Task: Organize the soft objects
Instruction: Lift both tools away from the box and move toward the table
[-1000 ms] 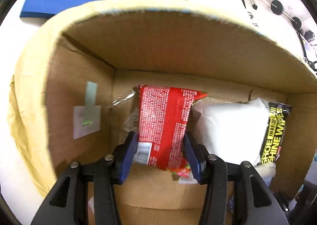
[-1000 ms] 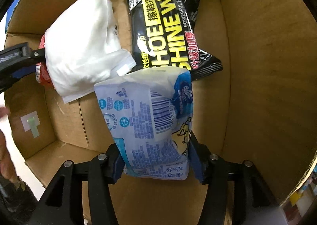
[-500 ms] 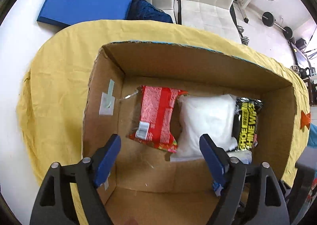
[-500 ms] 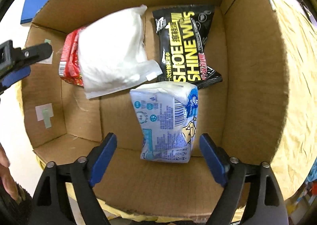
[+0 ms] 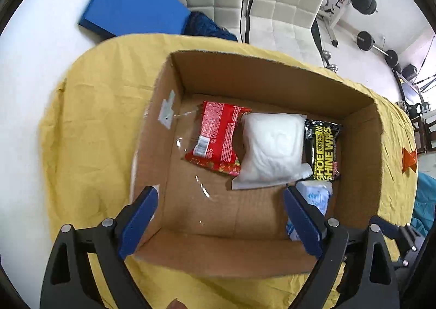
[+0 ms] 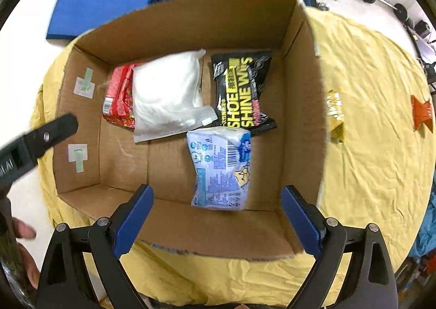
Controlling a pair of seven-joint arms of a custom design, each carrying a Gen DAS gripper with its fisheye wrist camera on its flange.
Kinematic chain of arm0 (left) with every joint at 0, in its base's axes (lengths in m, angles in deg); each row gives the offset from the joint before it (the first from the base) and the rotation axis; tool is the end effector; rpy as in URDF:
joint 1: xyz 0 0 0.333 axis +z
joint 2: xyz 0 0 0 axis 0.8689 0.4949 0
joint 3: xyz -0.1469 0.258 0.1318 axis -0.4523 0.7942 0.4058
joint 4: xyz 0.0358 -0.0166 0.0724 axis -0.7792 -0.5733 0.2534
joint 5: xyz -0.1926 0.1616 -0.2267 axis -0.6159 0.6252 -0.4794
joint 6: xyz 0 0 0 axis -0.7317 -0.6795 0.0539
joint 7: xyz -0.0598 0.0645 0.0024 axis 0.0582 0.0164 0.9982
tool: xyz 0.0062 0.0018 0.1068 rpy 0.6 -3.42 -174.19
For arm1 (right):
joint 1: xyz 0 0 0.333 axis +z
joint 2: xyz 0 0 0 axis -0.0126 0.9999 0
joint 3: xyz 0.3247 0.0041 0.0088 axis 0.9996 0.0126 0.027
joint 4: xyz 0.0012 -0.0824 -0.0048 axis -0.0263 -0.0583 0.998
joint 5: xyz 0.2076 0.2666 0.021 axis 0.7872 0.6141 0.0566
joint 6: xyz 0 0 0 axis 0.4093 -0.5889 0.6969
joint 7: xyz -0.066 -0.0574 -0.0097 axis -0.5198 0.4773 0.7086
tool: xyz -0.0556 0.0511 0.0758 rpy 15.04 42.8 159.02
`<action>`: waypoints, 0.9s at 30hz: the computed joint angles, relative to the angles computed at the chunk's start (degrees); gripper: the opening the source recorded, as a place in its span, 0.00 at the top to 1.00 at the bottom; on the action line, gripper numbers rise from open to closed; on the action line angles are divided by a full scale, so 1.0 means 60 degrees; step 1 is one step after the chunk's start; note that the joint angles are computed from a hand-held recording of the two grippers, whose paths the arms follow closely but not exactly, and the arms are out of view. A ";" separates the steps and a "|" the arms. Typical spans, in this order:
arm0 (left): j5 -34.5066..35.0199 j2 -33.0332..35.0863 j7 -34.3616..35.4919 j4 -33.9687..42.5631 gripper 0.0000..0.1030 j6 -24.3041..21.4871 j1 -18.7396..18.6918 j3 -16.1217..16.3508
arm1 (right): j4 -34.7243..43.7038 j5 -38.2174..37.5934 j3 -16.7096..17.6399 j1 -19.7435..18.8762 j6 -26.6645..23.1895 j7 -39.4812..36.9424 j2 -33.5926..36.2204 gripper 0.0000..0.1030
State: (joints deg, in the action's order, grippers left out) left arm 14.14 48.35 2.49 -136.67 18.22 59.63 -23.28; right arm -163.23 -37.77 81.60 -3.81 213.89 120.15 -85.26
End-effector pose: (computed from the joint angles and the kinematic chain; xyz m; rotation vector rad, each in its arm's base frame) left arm 0.3469 -0.0619 0.7990 -2.5453 1.5598 -0.2879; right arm 0.4890 -0.0664 0.4011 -2.5642 1.6942 0.0715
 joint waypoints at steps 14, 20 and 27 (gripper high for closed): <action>0.0442 -0.0032 -0.0952 0.2339 0.09 -0.1451 -0.0430 -0.0807 | -0.0144 0.1035 -0.0651 -0.0429 -0.1036 -0.1722 -0.2251 0.06; 0.0742 0.0434 -0.1418 0.3436 0.09 -0.2000 -0.0631 -0.1145 | 0.0111 0.1343 -0.0877 -0.0477 -0.1785 -0.2330 -0.2634 0.06; 0.1749 0.1793 -0.1947 0.5716 0.09 -0.2951 -0.1222 -0.1861 | 0.1006 0.1871 -0.1185 -0.0775 -0.2479 -0.2726 -0.2186 0.06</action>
